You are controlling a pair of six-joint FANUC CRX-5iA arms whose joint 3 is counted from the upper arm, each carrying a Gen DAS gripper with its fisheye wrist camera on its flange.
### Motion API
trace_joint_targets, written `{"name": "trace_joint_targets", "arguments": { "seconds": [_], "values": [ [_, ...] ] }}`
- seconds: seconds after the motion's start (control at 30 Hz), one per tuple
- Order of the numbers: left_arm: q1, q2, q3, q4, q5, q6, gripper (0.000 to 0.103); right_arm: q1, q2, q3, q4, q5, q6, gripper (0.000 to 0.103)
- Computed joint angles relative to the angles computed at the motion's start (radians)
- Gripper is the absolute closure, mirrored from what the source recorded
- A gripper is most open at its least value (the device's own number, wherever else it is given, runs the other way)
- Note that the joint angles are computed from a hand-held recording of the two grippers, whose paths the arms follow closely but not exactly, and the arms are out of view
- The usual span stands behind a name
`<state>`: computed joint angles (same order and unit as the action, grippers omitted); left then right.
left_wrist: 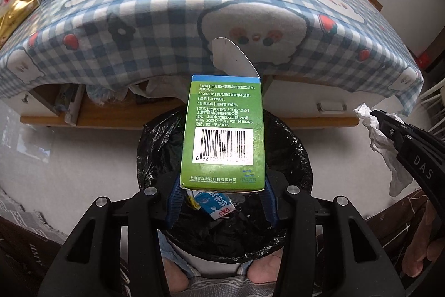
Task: Collect trash
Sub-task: 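Open the left gripper to drop the green box while the right drops the tissue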
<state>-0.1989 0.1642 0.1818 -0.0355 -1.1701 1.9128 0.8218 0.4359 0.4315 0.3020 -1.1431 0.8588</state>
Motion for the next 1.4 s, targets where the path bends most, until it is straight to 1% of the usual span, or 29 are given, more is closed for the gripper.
{"name": "trace_joint_targets", "arguments": {
  "seconds": [0.27,0.67,0.77,0.9,0.97,1.03,1.07,1.13,1.27,1.33,1.4],
  "values": [
    [0.009,0.038,-0.014,0.010,0.010,-0.011,0.057,-0.021,0.041,0.007,-0.032,-0.004,0.005,0.096],
    [0.009,0.113,-0.008,0.041,0.028,-0.045,0.057,-0.033,0.102,0.052,-0.061,-0.029,0.016,0.096],
    [0.008,0.118,-0.010,0.045,0.039,-0.055,0.057,-0.031,0.104,0.049,-0.058,-0.029,0.012,0.096],
    [0.013,0.105,-0.028,0.052,0.057,-0.062,0.054,-0.023,0.104,0.044,-0.054,-0.026,0.013,0.096],
    [0.018,0.091,-0.038,0.041,0.061,-0.059,0.049,-0.015,0.102,0.038,-0.047,-0.017,0.014,0.096],
    [0.030,0.074,-0.055,0.038,0.066,-0.054,0.042,-0.009,0.103,0.038,-0.042,-0.010,0.012,0.096],
    [0.035,0.067,-0.059,0.032,0.066,-0.052,0.041,-0.006,0.107,0.045,-0.043,-0.012,0.009,0.096],
    [0.044,0.049,-0.069,0.008,0.066,-0.044,0.033,0.002,0.113,0.054,-0.043,-0.008,0.005,0.096],
    [0.067,0.009,-0.092,-0.019,0.076,-0.033,0.025,0.023,0.135,0.086,-0.040,-0.011,0.012,0.096],
    [0.083,-0.015,-0.111,-0.019,0.090,-0.035,0.018,0.033,0.147,0.101,-0.038,-0.015,0.017,0.096],
    [0.093,-0.032,-0.114,-0.036,0.085,-0.036,0.013,0.042,0.160,0.119,-0.038,-0.020,0.023,0.096]
  ]
}}
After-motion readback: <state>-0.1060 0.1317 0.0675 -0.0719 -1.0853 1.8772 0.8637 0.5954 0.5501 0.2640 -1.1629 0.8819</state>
